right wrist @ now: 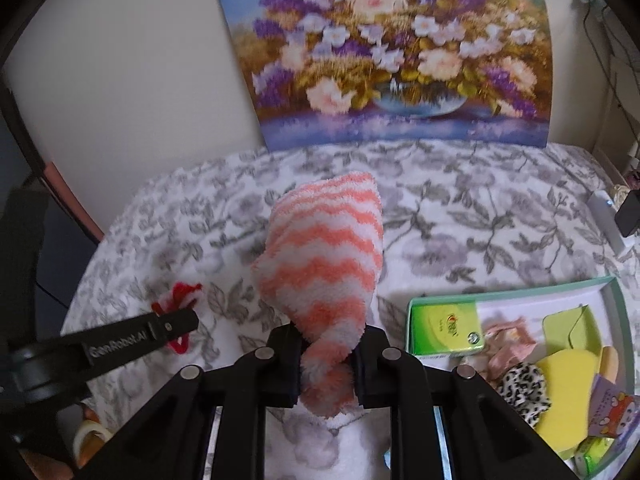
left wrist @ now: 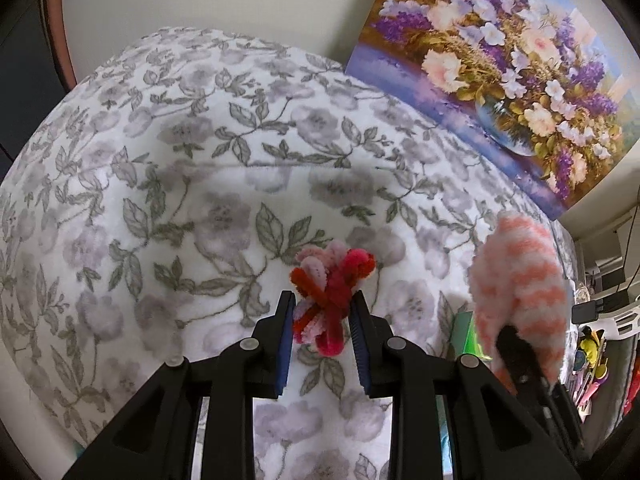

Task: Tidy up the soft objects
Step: 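Carry the red tie with left tool while right tool carries the towel over tray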

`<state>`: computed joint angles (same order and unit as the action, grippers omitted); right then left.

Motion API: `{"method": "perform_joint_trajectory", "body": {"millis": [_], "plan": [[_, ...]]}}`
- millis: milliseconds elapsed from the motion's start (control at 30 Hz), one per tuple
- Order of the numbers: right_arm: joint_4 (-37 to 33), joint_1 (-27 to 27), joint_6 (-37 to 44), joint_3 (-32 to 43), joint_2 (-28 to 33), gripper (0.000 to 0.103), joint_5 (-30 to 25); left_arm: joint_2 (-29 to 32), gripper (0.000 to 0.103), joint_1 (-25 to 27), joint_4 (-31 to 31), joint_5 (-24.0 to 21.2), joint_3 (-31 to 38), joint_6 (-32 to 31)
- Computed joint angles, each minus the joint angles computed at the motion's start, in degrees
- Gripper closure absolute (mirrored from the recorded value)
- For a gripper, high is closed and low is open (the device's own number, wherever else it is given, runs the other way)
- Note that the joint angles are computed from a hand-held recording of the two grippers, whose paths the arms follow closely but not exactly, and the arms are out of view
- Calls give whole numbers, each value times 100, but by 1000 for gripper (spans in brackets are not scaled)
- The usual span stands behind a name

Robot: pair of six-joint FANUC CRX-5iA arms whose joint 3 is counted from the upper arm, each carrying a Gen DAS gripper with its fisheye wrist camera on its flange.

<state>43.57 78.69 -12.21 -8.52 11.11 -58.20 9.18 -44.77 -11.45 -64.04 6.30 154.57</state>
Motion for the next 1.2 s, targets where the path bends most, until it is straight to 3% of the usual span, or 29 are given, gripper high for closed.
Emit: {"method": "perform_joint_trajectory", "body": {"millis": [500, 900, 1200], "plan": [[-177, 73, -298, -242, -408, 83, -421, 124, 75, -202, -25, -114, 321, 74], [-383, 293, -932, -921, -1270, 83, -1242, 813, 75, -754, -153, -424, 1381, -207], [-804, 475, -1570, -1513, -1957, 83, -1540, 1415, 75, -1112, -153, -688, 2182, -637]]}}
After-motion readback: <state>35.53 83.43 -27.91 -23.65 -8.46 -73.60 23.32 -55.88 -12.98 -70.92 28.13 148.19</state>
